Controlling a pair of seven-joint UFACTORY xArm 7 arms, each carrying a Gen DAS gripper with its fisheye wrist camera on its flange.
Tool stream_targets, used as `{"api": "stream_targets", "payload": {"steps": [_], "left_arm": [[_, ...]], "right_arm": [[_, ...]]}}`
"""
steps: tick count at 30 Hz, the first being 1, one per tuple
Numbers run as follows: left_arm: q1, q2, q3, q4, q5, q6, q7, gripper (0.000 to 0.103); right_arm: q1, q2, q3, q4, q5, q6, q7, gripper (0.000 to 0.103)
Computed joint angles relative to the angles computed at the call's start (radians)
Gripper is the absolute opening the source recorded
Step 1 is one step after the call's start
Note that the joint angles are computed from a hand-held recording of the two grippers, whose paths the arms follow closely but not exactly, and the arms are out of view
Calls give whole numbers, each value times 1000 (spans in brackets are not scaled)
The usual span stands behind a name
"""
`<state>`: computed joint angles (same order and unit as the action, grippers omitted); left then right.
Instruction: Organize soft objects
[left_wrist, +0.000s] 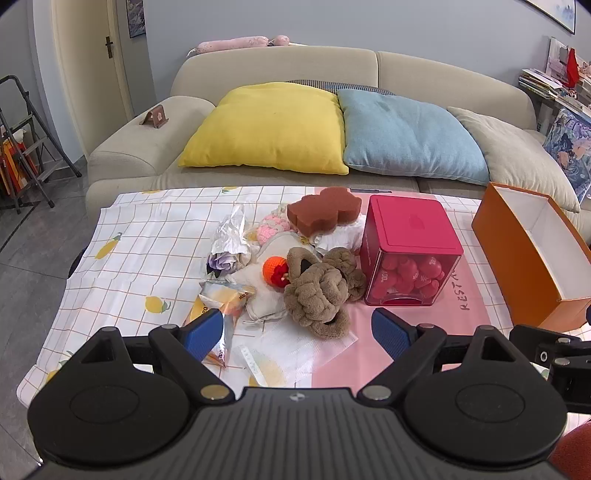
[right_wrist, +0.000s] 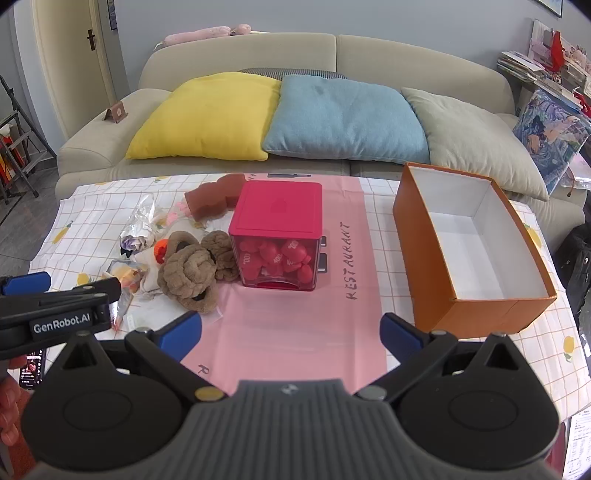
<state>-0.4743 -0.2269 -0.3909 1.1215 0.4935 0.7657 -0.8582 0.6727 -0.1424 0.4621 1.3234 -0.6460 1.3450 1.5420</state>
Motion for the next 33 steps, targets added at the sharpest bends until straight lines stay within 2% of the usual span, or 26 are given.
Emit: {"api": "stream_targets", "payload": {"steps": [16,19,20,21,23,25,27,29,31,32,33], "left_arm": [[4,-12,4,-12,-13,-6,14,103],[1,-22,22,-36,-48,-38,47,97],[-4,-28,35,-53,-80,-66,72,90],[-12,-34,56,-75,-129,-106,109,83],[-29,-47,101,-127,-252,-199,184,76],[-34,-50,126,-159,-340,-248,251,69],[-10,-44,115,-171,-332,-255,286,60],[23,-42,100,-186,-294,-266,294,58],[50,-39,95,-200,-271,-274,288,58],[62,-35,96,-207,-260,-287,287,59],[78,-29,94,-211,-237,-297,285,66]], "right_arm": [[4,-7,-1,-19,8,-15,4,100],[-2,-19,-8,-53,14,-72,3,96],[-6,-25,-9,-70,11,-100,10,94],[-11,-34,-12,-92,9,-140,19,93],[-24,-47,-21,-132,15,-224,22,82],[-40,-36,-29,-146,34,-282,8,75],[-52,-19,-37,-152,48,-331,-2,73],[-61,4,-46,-152,53,-379,-9,73],[-67,35,-60,-141,67,-421,-21,76],[-69,53,-69,-133,74,-441,-23,82],[-70,74,-76,-123,77,-455,-23,84]]}}
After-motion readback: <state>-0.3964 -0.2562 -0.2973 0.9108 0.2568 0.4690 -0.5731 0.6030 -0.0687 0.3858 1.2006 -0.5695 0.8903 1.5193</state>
